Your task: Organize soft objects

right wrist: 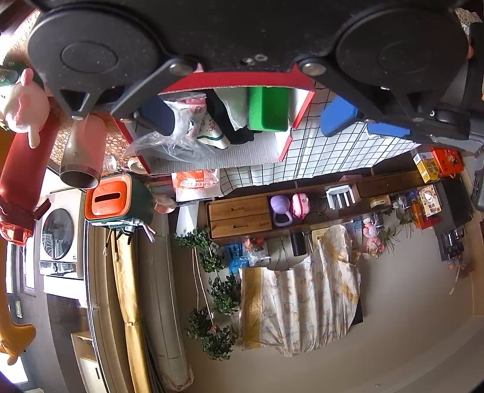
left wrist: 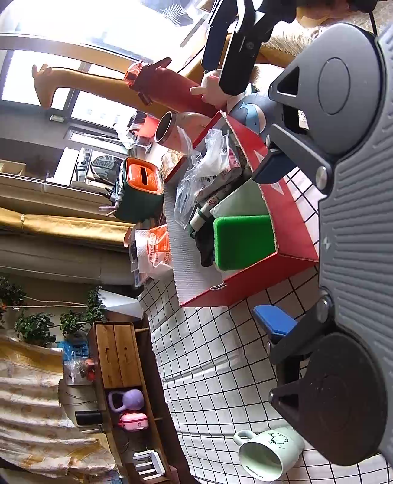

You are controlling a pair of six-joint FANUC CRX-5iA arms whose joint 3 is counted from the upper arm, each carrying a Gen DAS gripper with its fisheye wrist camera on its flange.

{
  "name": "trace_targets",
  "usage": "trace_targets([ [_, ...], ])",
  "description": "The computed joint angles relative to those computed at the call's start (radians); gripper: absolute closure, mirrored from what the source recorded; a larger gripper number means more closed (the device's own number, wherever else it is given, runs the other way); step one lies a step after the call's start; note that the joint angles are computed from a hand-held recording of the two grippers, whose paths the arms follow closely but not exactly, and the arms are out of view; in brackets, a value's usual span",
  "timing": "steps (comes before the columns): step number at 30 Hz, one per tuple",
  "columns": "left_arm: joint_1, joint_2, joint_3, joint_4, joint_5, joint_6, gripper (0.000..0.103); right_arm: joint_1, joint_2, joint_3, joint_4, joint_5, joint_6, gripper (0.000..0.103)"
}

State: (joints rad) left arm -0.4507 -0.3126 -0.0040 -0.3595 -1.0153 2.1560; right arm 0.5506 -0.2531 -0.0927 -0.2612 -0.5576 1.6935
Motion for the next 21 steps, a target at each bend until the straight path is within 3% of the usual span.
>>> trace_targets([
  [2,-0.045,-0.009,0.003,-0.061,-0.015,0.039,0.002,0.009,-0.016,-0.021,0.015,0.016,-0.010,0.000],
  [13,-0.128,-0.054,-0.025,-0.142,-0.026,0.154,0.000,0.075,-0.105,-0.150,0.179,0.121,-0.154,0.000],
  [17,-0.218,-0.047,0.002,-0.265,-0.096,0.248,0.000,0.080,-0.127,-0.169,0.186,0.129,-0.174,0.000],
  [21,-0.256,-0.052,0.010,-0.317,-0.131,0.301,0.000,0.083,-0.133,-0.171,0.185,0.120,-0.171,0.000],
])
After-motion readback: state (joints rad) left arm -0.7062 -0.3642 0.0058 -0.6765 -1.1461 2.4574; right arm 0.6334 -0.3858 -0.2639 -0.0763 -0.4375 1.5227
